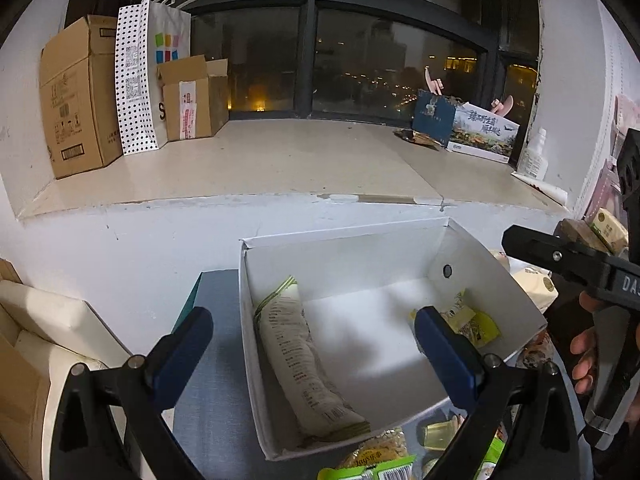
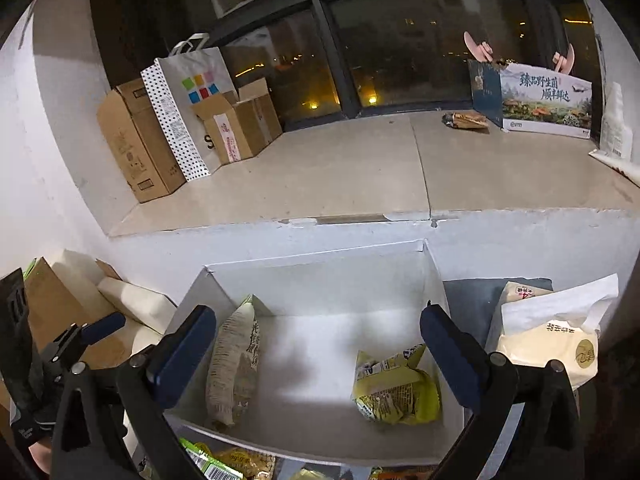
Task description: Organize snacks
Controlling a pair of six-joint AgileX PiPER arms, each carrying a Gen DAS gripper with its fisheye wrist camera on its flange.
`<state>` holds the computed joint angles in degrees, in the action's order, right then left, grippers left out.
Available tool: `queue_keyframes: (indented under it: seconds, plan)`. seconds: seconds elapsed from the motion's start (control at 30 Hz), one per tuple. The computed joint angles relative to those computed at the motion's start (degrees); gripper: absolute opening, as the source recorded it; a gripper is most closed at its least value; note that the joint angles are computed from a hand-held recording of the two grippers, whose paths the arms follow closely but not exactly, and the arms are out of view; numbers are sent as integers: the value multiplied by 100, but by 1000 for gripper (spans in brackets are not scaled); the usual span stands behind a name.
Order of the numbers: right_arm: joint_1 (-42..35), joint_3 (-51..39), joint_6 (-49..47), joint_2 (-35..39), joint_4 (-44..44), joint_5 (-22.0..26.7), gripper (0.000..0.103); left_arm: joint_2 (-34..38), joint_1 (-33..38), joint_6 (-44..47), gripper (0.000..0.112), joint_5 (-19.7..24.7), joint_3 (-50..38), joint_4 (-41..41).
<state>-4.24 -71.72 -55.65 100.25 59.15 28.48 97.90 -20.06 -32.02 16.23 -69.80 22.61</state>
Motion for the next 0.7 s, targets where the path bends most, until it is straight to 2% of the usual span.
queue_keyframes:
  seconds: [0.07,0.13,0.2,0.27,0.33,0.4,0.5,0.6,0.7]
  plan:
    - [-54,129,-77,-140,57,91,103,-134,-60,-146,103,35,97,144]
    - [-164,425,-503,-397,430,186,103,-403,-67,153,103,-68,358,-142]
    - [-308,868,-1082,-759,936,256,103,-803,-114,27,103,-223,809,-33]
    - [-579,1464,-2033,-1197,1707,570,103,-1219,-140,273,103,-348,1266,-293]
    - [-850,2074,-2458,-1711,1953,870,103,-1661,-241,-14,103,-395,1749,-21]
    - [-1121,2500,-2445,-2130,1780,1213,103,-2157,-362,-205,103,-400,2254,134]
    - [-1751,3271,-2317,-2904,1394,1826,103,-2977,-658,-1620,103,-401,3032,1405]
    - [-2507,3866,-2105,-3549,762,2474,103,-3818,-1148,-2772,103,-75,3681,2315]
    - [-2872,4320,-1479,-4088,-371,2491,103,-4345,-1729,-3374,103,312,4066,2617]
